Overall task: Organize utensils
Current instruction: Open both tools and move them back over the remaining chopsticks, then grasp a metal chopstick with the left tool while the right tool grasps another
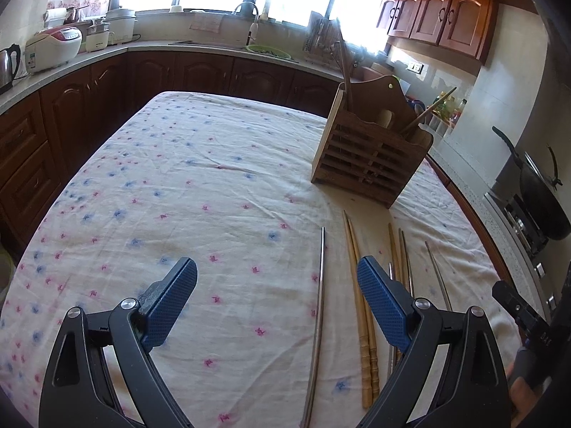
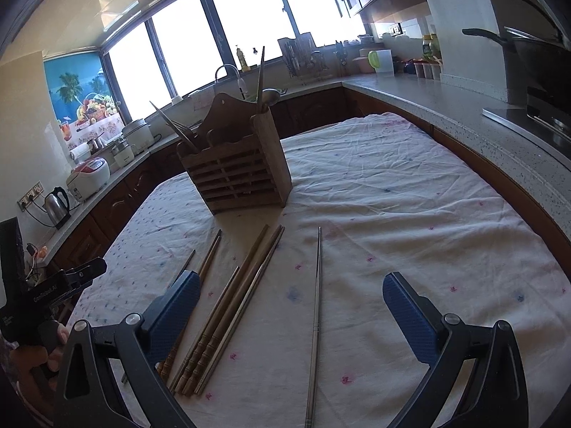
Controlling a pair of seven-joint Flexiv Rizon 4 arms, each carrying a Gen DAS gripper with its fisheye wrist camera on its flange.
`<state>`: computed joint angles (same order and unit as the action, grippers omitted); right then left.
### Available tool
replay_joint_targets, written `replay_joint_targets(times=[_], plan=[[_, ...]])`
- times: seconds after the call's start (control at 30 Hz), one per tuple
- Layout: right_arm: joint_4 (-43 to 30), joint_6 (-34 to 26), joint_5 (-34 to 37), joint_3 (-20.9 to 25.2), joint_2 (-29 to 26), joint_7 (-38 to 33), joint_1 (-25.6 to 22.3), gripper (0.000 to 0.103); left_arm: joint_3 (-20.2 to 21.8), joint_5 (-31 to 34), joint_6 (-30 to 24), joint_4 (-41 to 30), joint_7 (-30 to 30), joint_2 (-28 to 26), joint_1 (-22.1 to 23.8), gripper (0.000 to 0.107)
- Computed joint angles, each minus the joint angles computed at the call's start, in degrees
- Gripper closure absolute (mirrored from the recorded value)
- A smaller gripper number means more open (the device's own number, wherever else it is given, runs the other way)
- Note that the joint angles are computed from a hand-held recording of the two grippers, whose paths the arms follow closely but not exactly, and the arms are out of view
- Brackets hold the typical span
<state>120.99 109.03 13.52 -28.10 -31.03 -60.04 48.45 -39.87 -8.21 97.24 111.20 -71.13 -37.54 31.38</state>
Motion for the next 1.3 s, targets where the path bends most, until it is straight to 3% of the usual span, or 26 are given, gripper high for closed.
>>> replay_joint_targets(times=[0.2, 0.27, 0.33, 0.53, 0.67, 0.83, 0.97, 1.1, 1.17, 1.3], plan=[[-1.39, -2.43, -2.14, 0.71, -0.48, 0.51, -1.35, 0.006, 4.58, -2.30, -4.43, -2.46, 1.95, 0.42, -4.68, 0.014], [-2.11, -3.72, -3.71, 1.22, -0.56, 1.02, -2.44, 0.011, 6.18, -3.66, -6.81, -3.71, 3.40, 0.41, -6.51, 0.018], [-2.86, -5.31, -5.57, 1.64, -0.69, 1.81, -3.53, 0.018, 8.81, -4.79, -9.61, -5.41, 4.55, 0.39, -9.11, 0.028], [-6.34, -9.28, -12.53, 8.43, -1.42, 4.63, -12.10, 0.036, 14.84, -7.51, -17.71, -11.37, 7.86, -0.94, -15.45, 0.045], [-9.85, -12.95, -16.91, 13.54, -2.80, 6.32, -18.15, 0.049, 18.93, -8.62, -22.86, -16.48, 9.57, -2.60, -19.76, 0.051], [-14.33, -18.35, -21.79, 17.47, -5.43, 8.23, -23.22, 0.063, 24.21, -9.93, -29.90, -22.95, 10.94, -5.41, -24.69, 0.063], [-17.33, -22.47, -25.41, 19.48, -7.14, 9.60, -25.84, 0.074, 27.74, -10.92, -30.83, -25.50, 12.40, -6.66, -27.99, 0.071], [-19.37, -24.26, -29.46, 18.79, -8.53, 11.07, -25.96, 0.078, 30.17, -11.08, -30.10, -26.72, 13.79, -7.39, -30.39, 0.077], [-19.96, -25.45, -32.08, 16.86, -9.05, 11.95, -24.59, 0.081, 31.74, -9.91, -28.99, -27.30, 14.00, -7.79, -31.87, 0.083], [-20.06, -25.49, -35.42, 15.59, -9.45, 13.37, -23.91, 0.090, 31.05, -10.73, -28.85, -27.78, 15.03, -8.26, -31.46, 0.102]])
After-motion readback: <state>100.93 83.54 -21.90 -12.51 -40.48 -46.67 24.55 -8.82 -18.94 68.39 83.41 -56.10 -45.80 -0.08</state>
